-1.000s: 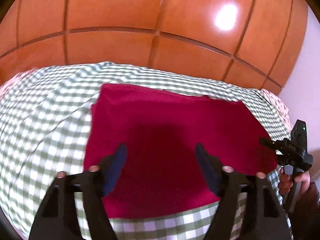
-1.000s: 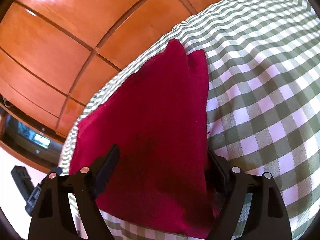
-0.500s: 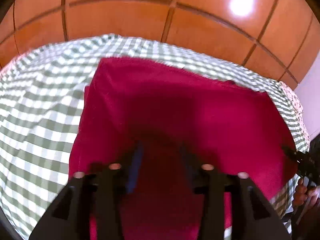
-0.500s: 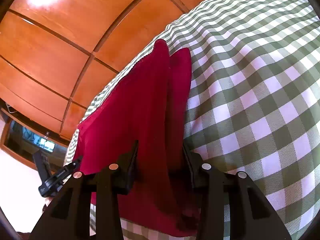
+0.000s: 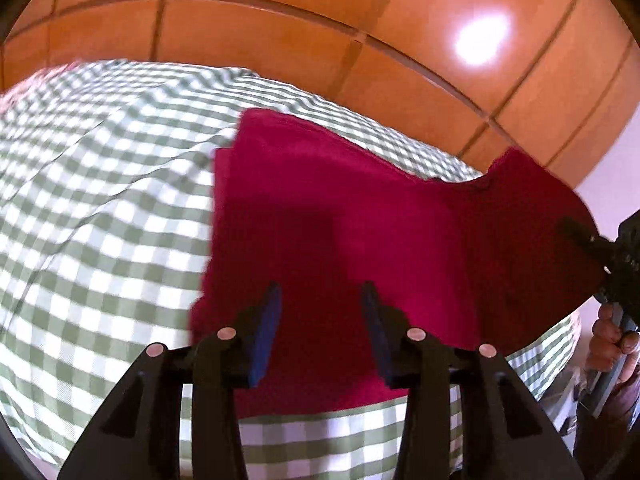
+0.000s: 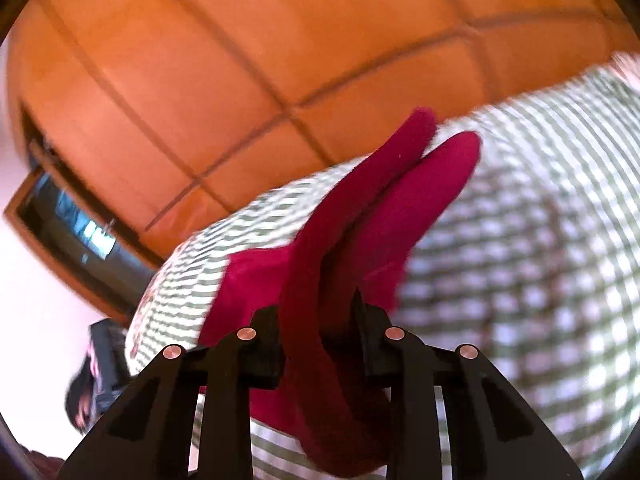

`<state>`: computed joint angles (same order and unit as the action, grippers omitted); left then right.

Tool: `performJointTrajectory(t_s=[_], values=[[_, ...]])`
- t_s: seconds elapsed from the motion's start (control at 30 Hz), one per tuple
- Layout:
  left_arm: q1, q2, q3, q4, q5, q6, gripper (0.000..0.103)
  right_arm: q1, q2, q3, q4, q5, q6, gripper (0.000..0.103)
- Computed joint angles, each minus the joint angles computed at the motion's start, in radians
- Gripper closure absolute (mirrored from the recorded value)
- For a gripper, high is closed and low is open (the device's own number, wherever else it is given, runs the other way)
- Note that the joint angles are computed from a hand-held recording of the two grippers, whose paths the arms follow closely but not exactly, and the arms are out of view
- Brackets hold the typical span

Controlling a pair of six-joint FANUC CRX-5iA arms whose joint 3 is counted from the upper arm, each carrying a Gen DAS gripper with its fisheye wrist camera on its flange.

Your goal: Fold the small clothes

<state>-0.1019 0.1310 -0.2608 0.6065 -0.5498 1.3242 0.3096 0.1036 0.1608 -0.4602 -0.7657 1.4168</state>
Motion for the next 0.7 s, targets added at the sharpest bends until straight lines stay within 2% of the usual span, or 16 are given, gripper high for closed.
performJointTrajectory(t_s=[0.1,0.33,0.4,0.43,0.5,0.53,0.57,0.7], values=[[0.036,-0.044,-0.075,0.113,0.027,-0.075,0.063,0.086,0.070,0.116,0.042,-0.031,0.016,0.078],[0.100,-0.117,-0.174,0.257,0.045,-0.178,0.061,0.257,0.294,0.346,0.153,-0.149,0.006,0.078],[0.107,-0.120,-0.185,0.297,0.045,-0.207,0.050,0.286,0.340,0.380,0.172,-0.181,0.012,0.077],[0.110,-0.122,-0.200,0.351,0.042,-0.249,0.047,0.302,0.356,0.389,0.178,-0.193,0.029,0.075],[0.112,-0.121,-0.215,0.425,0.029,-0.294,0.043,0.293,0.349,0.380,0.096,-0.198,0.090,0.057],[0.115,-0.117,-0.221,0.476,0.014,-0.326,0.042,0.264,0.333,0.370,-0.008,-0.201,0.147,0.051],[0.116,-0.111,-0.227,0.537,-0.006,-0.365,0.041,0.244,0.321,0.359,-0.062,-0.200,0.173,0.046],[0.109,-0.077,-0.231,0.722,-0.081,-0.471,0.033,0.192,0.220,0.238,-0.135,-0.132,0.184,0.045]])
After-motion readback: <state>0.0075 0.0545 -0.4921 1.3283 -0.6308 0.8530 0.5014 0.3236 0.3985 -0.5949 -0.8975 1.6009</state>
